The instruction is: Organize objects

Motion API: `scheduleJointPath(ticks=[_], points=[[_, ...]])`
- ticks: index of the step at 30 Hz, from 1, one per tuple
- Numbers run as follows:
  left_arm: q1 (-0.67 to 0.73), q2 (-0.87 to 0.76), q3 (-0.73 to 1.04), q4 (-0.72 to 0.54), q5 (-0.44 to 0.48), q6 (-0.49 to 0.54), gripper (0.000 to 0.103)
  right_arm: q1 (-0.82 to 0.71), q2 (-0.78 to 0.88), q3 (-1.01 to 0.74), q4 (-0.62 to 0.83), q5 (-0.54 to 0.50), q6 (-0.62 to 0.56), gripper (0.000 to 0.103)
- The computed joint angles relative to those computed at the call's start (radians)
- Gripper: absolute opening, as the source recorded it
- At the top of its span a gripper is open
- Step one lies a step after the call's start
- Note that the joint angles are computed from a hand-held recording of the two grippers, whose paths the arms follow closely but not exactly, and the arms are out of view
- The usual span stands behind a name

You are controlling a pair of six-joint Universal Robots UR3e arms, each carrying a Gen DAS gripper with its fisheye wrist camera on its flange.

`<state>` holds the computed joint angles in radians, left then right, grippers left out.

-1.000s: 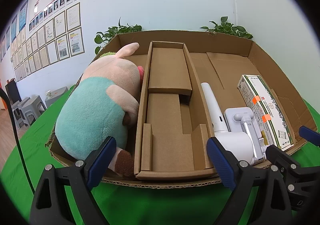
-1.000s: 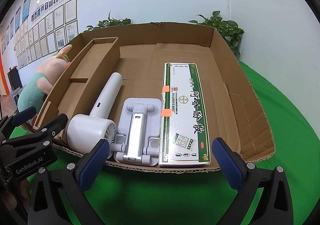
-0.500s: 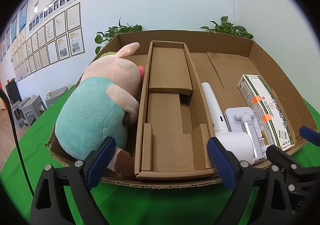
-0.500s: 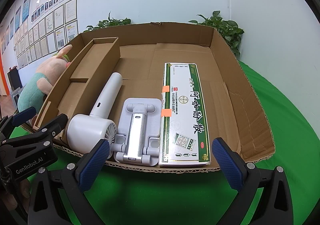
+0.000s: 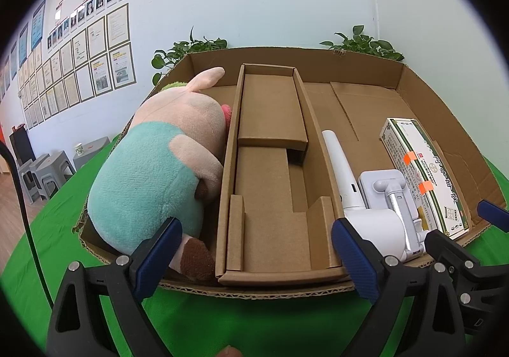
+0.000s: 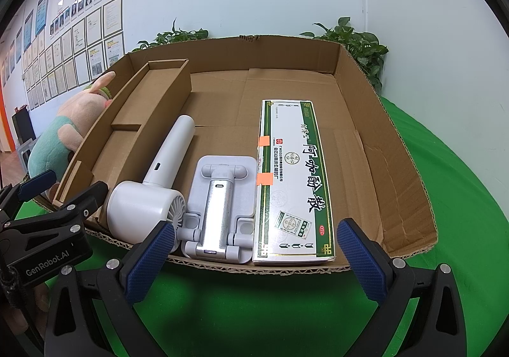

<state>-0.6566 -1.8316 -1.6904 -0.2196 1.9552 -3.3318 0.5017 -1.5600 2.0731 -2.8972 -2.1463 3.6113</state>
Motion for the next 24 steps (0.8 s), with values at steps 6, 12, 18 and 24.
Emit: scheduleJointPath(ticks=[6, 12, 18, 24], points=[[0.001, 0.004, -0.002, -0.004, -0.004, 0.000, 0.097, 0.003, 0.001, -0.002, 0.002, -0.003, 0.003, 0.103], [0.001, 0.005, -0.003, -0.004, -0.004, 0.001, 0.097, 0.007, 0.003, -0.003, 0.003, -0.005, 0.006, 0.103], [0.001, 0.005, -0.002, -0.010, -0.007, 0.005, 0.099, 0.010, 0.006, -0.006, 0.005, -0.008, 0.009, 0.103], [0.004, 0.007, -0.007, -0.006, -0.011, 0.008, 0.099, 0.014, 0.006, -0.009, 0.008, -0.010, 0.013, 0.103]])
